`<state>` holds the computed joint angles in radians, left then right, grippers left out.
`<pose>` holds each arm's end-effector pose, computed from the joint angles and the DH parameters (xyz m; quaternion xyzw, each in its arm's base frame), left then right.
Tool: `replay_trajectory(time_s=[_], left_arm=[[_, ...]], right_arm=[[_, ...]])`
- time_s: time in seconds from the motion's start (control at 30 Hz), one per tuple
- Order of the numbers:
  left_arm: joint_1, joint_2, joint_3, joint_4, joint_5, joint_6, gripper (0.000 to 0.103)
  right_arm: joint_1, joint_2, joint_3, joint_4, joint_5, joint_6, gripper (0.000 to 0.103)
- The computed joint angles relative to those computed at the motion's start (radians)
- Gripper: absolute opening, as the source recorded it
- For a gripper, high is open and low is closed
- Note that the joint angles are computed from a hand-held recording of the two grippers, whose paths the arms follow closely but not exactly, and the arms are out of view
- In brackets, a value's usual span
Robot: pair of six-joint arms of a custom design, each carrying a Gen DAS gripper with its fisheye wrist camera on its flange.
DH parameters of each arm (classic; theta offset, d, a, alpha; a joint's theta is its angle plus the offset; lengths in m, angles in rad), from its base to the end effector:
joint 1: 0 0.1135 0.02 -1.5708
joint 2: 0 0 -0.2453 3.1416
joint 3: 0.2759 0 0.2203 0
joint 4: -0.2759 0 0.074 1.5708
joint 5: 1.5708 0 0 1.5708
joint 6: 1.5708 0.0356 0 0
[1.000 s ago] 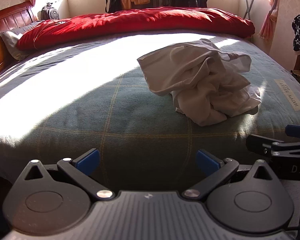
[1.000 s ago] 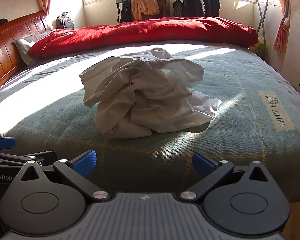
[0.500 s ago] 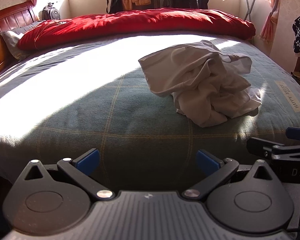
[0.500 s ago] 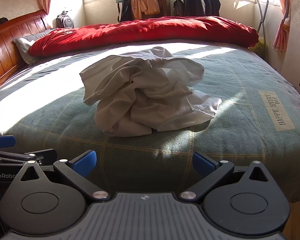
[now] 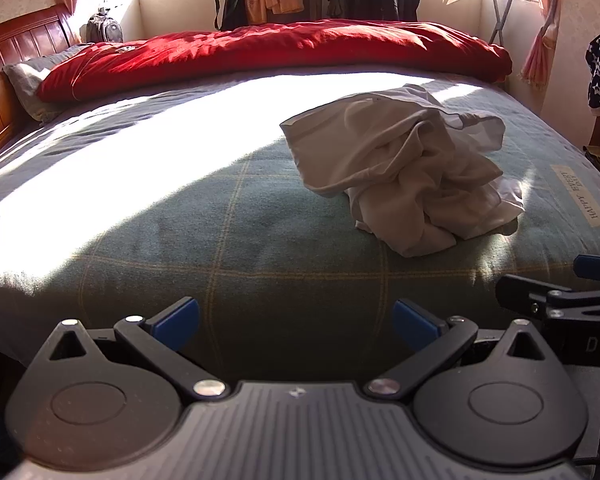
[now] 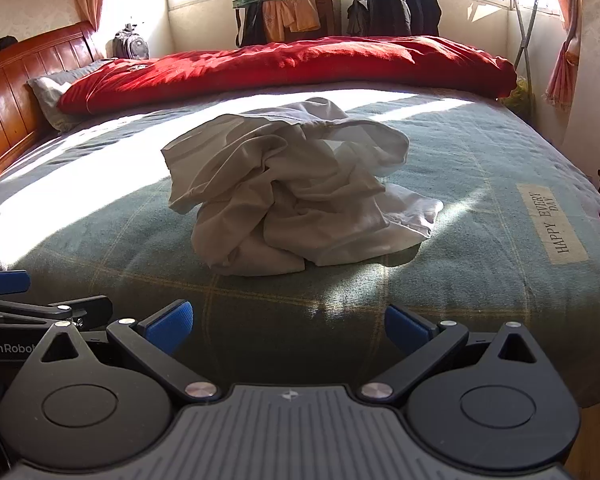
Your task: Fold clothes
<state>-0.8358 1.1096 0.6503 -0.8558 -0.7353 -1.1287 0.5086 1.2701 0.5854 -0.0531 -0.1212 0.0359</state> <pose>0.1202 -0.0974 0.1959 -0.1804 0.9090 0.0989 0.3626 0.1991 0.1160 0.1867 -0.2376 0.8817 0.1619 0.3741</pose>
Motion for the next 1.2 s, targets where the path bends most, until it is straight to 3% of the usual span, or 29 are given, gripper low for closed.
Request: replay_trajectory(time_s=[1.2], left_arm=[[0.004, 0.007, -0.001, 0.014, 0.000, 0.016, 0.103]], right_arm=[[-0.001, 0.013, 0.000, 0.009, -0.003, -0.002, 0.103]])
